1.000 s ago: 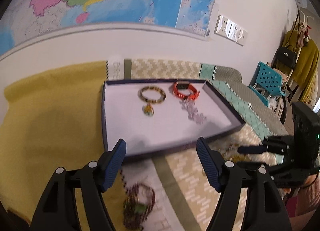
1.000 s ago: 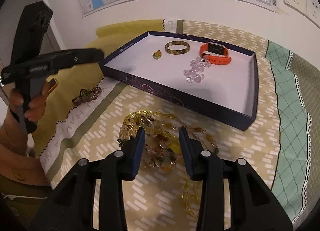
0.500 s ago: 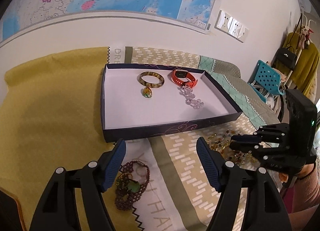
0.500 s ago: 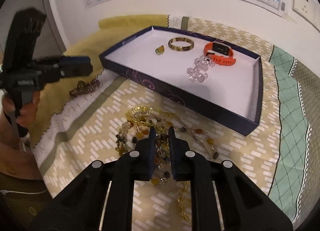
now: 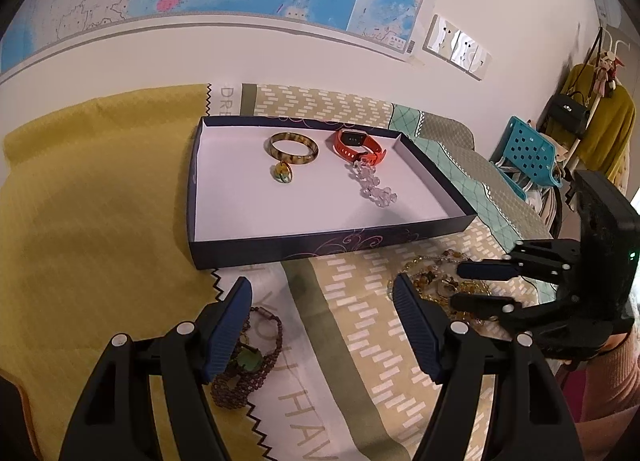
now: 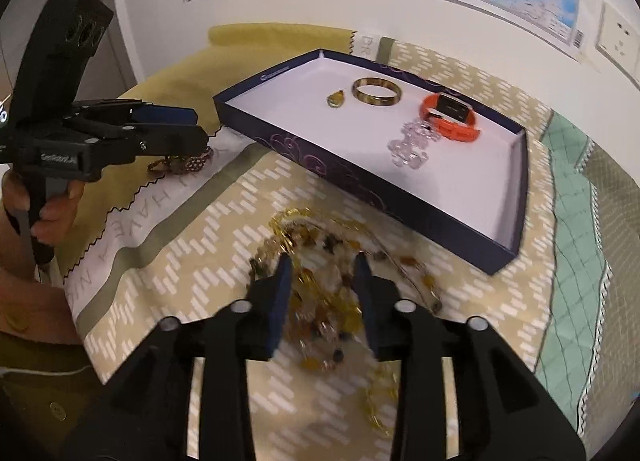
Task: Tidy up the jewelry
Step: 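Grasp the amber bead necklace in the pile with the right tool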
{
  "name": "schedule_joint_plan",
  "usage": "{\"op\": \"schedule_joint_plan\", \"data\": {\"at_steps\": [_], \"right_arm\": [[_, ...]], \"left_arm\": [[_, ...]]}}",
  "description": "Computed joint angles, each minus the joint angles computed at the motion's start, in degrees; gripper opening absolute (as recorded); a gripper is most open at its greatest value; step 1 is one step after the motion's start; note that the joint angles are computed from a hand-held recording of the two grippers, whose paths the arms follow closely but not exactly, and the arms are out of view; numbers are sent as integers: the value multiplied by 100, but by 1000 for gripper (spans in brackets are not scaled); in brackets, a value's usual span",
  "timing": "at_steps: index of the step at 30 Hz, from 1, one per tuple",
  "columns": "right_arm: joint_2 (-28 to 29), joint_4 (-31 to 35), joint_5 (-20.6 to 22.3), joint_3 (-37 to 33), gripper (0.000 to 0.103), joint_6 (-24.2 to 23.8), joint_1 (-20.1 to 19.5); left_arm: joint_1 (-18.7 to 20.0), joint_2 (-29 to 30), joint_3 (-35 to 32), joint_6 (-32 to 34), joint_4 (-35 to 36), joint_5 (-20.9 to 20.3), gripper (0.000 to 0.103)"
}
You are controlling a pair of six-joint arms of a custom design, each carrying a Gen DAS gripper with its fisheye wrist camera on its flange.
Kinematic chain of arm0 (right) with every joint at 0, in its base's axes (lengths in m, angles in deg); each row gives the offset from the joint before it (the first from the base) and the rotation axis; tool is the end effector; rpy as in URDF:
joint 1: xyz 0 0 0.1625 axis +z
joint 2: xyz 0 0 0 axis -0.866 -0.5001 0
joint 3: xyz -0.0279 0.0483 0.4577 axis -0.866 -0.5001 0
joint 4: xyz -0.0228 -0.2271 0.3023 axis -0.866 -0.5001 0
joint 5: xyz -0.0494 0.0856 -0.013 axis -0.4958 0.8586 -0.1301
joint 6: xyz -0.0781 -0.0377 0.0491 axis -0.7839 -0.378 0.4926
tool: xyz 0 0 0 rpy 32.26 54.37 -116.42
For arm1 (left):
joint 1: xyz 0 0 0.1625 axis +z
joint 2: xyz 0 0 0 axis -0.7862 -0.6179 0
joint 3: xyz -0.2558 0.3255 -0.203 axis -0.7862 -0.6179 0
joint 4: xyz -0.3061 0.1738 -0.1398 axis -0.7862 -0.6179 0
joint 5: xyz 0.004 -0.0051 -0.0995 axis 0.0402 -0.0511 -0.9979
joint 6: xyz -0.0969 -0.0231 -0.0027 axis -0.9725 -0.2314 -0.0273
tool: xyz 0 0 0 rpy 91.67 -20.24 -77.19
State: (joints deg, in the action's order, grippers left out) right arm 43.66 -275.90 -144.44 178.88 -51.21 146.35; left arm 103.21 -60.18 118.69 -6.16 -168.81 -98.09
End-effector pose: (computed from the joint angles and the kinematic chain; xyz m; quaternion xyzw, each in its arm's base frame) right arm 0.0647 -0.4278 0.1156 0.1929 -0.8827 0.2836 0.3213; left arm -0.2204 -0.5352 0.0068 0.3895 0.8984 -0.1731 0.1053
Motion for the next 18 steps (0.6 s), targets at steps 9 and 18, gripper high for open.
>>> {"op": "schedule_joint_plan", "data": {"at_steps": [9,18], "right_arm": [[-49,290,-3,-91,8,-101,2],[-995,505,1355,479,8,651,-376]], "left_arm": [[47,-37,25,-59,4,40,70],[64,-50,58,-26,-24,12,70]]}}
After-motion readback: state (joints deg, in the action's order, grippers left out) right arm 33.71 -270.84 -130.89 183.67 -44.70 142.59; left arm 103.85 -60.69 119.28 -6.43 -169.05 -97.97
